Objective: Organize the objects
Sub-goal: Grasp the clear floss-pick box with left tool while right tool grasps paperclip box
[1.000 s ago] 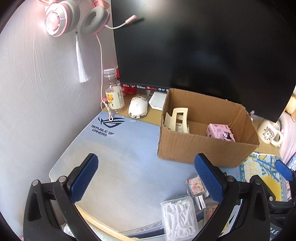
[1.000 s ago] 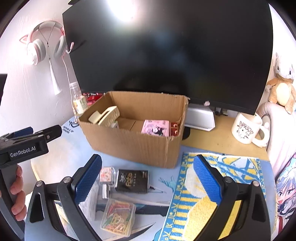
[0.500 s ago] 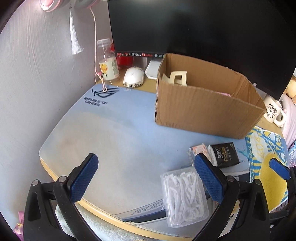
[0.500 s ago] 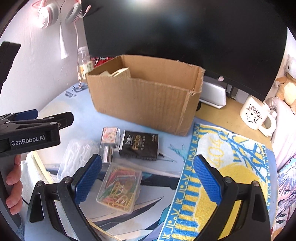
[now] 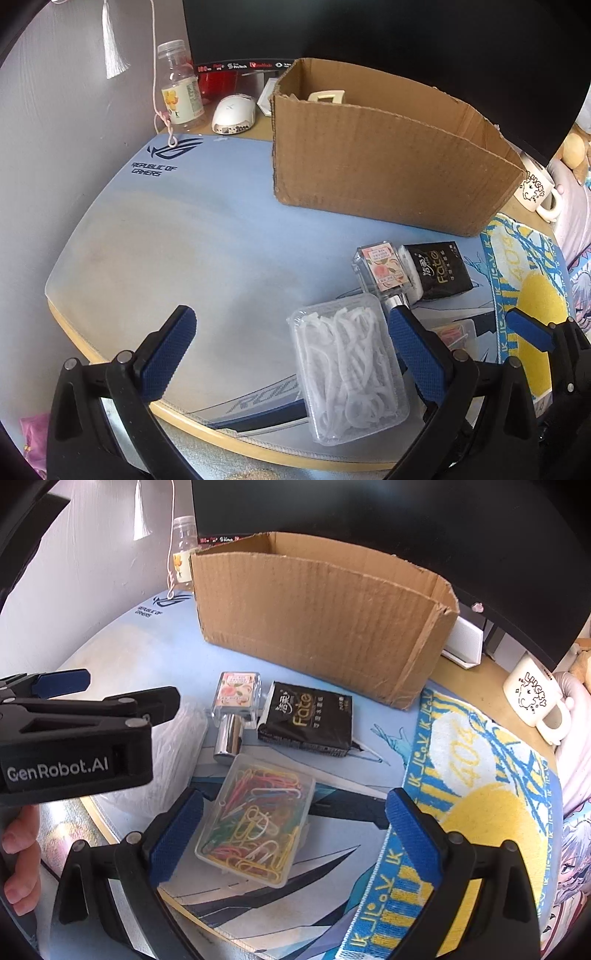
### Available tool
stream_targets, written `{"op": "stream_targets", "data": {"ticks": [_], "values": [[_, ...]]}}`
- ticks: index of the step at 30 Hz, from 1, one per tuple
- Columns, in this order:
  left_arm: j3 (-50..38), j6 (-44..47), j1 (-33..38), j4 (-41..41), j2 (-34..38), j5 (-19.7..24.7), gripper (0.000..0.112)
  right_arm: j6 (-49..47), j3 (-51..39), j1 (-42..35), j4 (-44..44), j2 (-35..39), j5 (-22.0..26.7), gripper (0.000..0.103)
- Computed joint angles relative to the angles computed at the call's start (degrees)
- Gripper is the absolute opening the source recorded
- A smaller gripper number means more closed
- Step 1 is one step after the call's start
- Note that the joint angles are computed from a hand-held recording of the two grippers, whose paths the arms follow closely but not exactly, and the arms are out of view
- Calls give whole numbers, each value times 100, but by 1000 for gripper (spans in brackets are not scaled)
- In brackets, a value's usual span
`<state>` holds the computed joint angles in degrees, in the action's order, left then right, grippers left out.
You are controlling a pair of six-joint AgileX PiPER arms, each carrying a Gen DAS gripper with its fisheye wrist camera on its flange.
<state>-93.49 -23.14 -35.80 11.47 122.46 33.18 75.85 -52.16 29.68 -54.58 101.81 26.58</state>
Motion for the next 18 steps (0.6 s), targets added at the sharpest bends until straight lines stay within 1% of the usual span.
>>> {"op": "stream_targets", "data": {"ticks": [3,6,8,10,12,13,15,16,18], "values": [[-243,179,-67,-38,183,246,103,-198,-43,-51,210,94,-25,103],[-294,362,-126,-84,236,274,103,-594,-113,-142,602,189,-129,103],[-318,328,-185,18,274,318,103,-871,-163,-186,845,272,-166,103],[-412,248,-270,190,361,458,103,-795,-85,-248,781,275,-354,103],[-463,-17,-377,537,436,592,103,-1106,-18,-402,1108,255,-603,103],[-521,-254,-451,826,499,699,103,-1113,10,-445,1118,252,-678,103],[-658,-609,-552,1276,622,931,103,-708,56,-392,742,266,-666,103],[-623,-684,-560,1356,599,885,103,-443,94,-361,520,262,-676,103],[-692,-574,-521,1259,614,940,103,-162,133,-302,250,266,-713,103]]}}
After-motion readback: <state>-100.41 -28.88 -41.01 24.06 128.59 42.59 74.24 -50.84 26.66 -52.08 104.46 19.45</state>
